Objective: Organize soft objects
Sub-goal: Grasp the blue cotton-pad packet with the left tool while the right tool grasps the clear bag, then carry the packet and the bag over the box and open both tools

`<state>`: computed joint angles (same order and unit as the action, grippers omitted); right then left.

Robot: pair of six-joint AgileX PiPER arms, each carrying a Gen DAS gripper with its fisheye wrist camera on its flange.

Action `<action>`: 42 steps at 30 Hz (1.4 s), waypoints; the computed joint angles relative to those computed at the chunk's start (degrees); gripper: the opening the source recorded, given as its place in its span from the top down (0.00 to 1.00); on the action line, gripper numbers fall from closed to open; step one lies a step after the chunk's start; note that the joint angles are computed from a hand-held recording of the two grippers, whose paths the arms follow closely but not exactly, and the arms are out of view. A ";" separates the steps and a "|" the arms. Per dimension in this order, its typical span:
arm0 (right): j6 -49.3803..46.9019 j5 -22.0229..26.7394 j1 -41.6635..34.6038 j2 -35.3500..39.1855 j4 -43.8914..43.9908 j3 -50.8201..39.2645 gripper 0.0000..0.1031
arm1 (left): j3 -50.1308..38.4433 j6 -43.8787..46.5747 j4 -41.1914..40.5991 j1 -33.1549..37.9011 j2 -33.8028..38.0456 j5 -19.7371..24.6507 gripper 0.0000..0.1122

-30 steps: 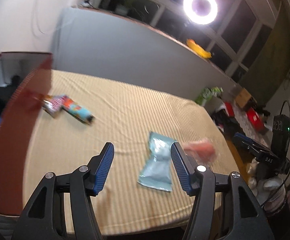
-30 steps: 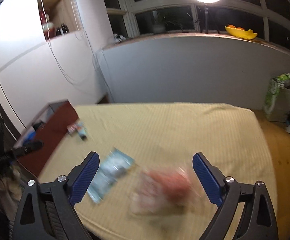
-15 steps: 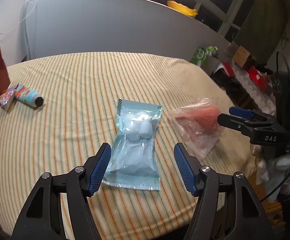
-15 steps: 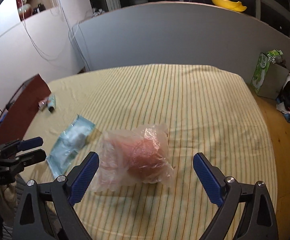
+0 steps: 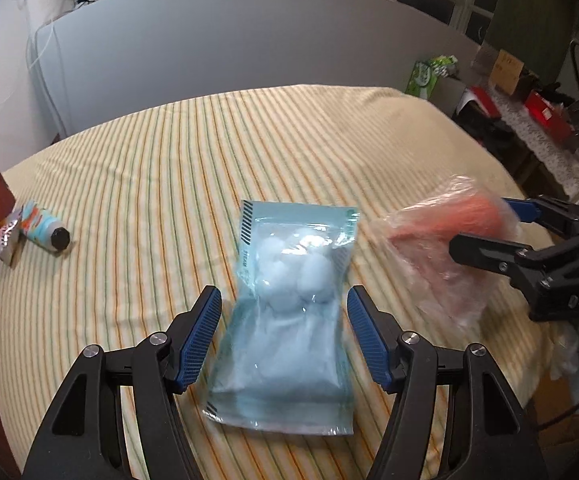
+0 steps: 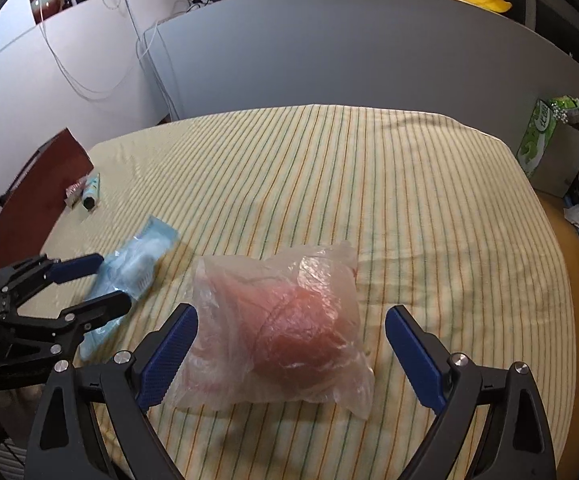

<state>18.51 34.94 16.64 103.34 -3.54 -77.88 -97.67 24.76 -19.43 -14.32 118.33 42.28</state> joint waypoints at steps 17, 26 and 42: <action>-6.29 -0.46 -1.92 1.27 7.97 -0.22 0.43 | 1.69 -0.51 2.98 -2.48 0.46 -5.62 0.59; -5.63 -2.24 -2.63 -1.32 8.93 2.53 0.55 | 4.43 4.82 -5.03 0.54 -1.37 -6.52 0.66; -4.14 -2.11 -3.68 -7.09 8.31 3.63 0.55 | 8.73 15.69 -18.42 7.53 -9.96 -4.05 0.66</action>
